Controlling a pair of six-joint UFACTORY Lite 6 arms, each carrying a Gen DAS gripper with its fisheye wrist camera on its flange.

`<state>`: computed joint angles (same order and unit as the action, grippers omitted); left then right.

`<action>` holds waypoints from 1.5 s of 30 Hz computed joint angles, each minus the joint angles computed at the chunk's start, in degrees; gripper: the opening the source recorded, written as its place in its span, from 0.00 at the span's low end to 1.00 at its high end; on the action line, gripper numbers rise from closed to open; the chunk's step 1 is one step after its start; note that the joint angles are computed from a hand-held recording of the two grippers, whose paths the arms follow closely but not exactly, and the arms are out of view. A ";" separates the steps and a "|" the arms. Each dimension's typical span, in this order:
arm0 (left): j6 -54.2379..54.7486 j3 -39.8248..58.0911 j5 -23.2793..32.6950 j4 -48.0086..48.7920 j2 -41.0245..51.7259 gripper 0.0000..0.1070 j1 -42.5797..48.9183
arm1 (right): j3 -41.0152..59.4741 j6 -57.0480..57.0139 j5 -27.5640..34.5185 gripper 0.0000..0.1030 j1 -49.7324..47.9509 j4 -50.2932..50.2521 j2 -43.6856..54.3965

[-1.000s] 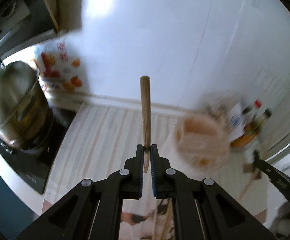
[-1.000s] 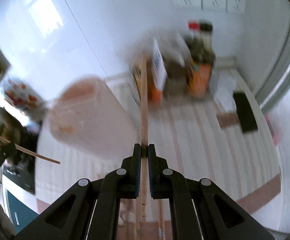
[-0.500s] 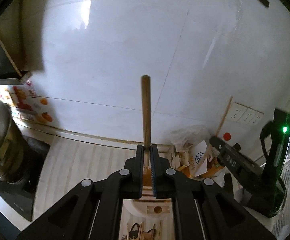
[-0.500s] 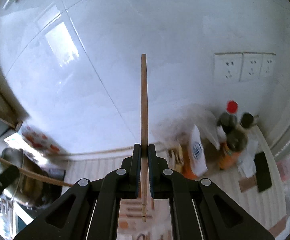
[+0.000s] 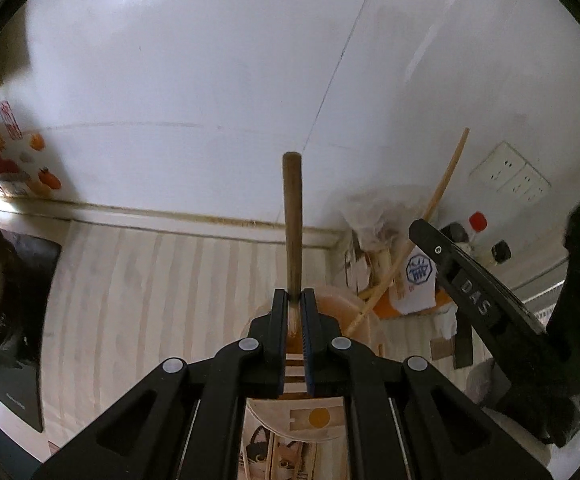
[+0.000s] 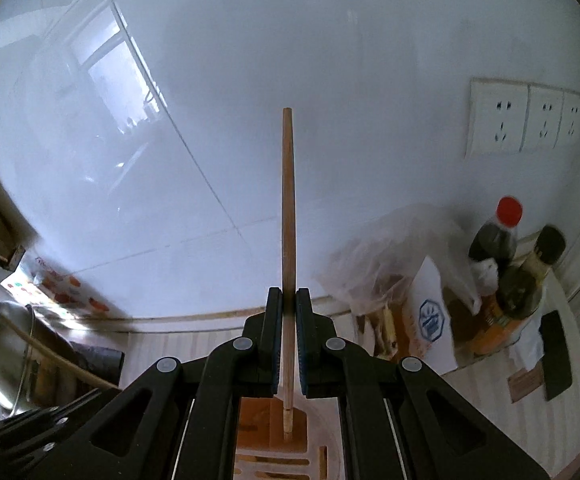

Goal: Organize utensils
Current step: 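Lower the chopstick into the pink holder and open the left tool while the right tool does the same, then grasp another chopstick on the mat with the left tool while the right tool grasps one too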

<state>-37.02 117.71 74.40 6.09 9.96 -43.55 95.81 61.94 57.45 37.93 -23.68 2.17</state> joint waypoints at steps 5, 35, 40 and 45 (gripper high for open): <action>2.68 -5.32 -3.58 -5.20 -1.99 0.04 2.26 | -7.47 -0.65 -4.79 0.07 0.11 3.39 -4.11; -16.73 -40.45 5.52 23.97 -31.06 0.96 -15.49 | -25.03 33.45 27.98 0.98 36.03 -14.46 -29.98; -23.05 -55.18 3.74 20.82 -37.40 0.96 -18.84 | -34.75 43.95 32.80 0.98 45.46 -11.50 -35.01; -25.79 -72.27 -4.70 12.34 -43.86 0.91 -19.48 | -47.79 53.90 29.48 0.72 51.05 -4.38 -43.64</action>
<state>-62.81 45.44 69.71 18.43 -33.90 -63.03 48.02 115.84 86.93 88.98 -28.06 -41.47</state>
